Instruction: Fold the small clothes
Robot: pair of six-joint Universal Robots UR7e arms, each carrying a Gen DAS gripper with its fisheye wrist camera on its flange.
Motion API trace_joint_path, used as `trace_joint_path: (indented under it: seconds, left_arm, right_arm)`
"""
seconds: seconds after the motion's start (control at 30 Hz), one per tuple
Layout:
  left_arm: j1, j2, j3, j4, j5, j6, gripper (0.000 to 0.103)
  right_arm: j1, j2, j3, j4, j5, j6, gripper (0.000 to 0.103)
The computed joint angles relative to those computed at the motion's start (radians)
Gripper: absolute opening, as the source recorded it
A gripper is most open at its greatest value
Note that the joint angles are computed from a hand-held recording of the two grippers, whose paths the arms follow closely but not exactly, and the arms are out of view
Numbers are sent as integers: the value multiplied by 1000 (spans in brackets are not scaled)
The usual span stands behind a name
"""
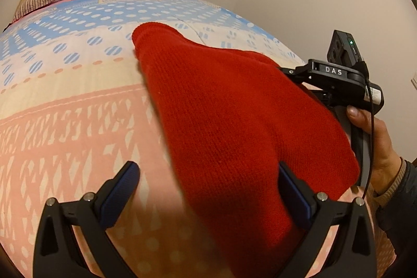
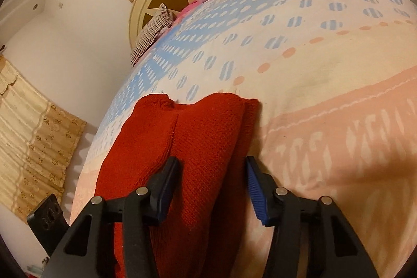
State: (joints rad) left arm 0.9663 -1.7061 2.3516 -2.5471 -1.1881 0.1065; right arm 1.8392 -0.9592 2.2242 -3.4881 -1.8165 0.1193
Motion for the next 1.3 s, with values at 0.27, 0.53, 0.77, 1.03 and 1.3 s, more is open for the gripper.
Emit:
trace_joint_path:
  seconds: [0.27,0.53,0.77,1.03,1.3]
  left_arm:
    - [-2,1,-2,10,-10,10,103]
    - [-2,-1,-6,31,-40,36,97]
    - [6,-27,-8,77,-115,23,65]
    - [-7,-78,15,67,-129,-9,40]
    - [-58,-163,55,90,-122,-32,37]
  right_arm:
    - [-26,-1,2,22,87,-18,37]
    - [3,25,1,-35,44,-68,30]
    - [35,37,-2,-66,-26,-89,27]
    - [68,22,29,-133,-14,-75,23]
    - [110,1,70,-188,-31,-54,22]
